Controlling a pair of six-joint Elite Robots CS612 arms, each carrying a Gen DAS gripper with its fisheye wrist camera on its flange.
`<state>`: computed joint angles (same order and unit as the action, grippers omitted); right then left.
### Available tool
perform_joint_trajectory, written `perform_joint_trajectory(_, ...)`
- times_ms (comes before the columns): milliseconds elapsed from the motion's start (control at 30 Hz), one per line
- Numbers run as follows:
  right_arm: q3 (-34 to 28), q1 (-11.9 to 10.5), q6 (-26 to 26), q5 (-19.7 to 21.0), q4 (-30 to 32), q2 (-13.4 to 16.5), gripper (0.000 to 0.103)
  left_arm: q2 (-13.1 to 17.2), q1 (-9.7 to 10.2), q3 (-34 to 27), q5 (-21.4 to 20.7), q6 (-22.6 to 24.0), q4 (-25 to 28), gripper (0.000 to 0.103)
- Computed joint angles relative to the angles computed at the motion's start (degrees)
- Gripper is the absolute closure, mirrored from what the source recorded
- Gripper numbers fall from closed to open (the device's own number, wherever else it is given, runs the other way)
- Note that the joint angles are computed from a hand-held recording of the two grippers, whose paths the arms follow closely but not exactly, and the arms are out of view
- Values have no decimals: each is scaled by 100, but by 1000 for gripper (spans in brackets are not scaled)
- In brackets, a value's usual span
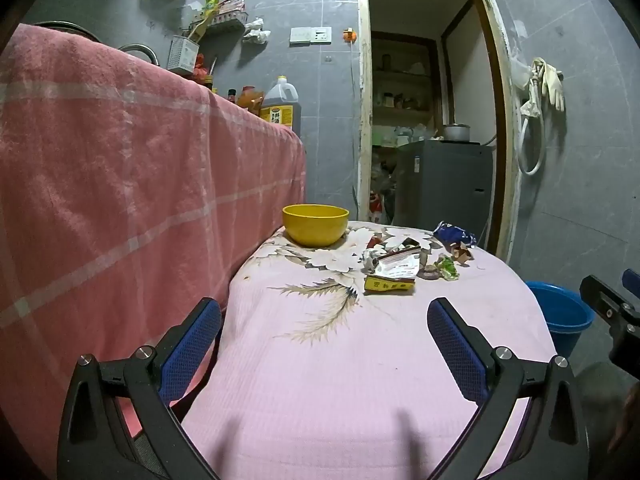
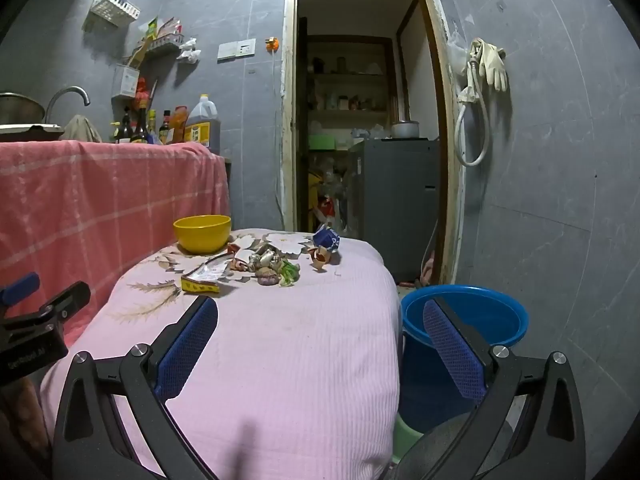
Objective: Collect trash
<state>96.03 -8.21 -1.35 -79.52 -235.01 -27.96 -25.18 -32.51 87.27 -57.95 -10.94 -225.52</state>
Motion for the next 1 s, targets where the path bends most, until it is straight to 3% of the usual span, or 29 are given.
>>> perform_joint_trajectory(1000, -15, 21, -11, -23, 35, 18, 0, 7, 10, 1, 4, 101, -50, 2)
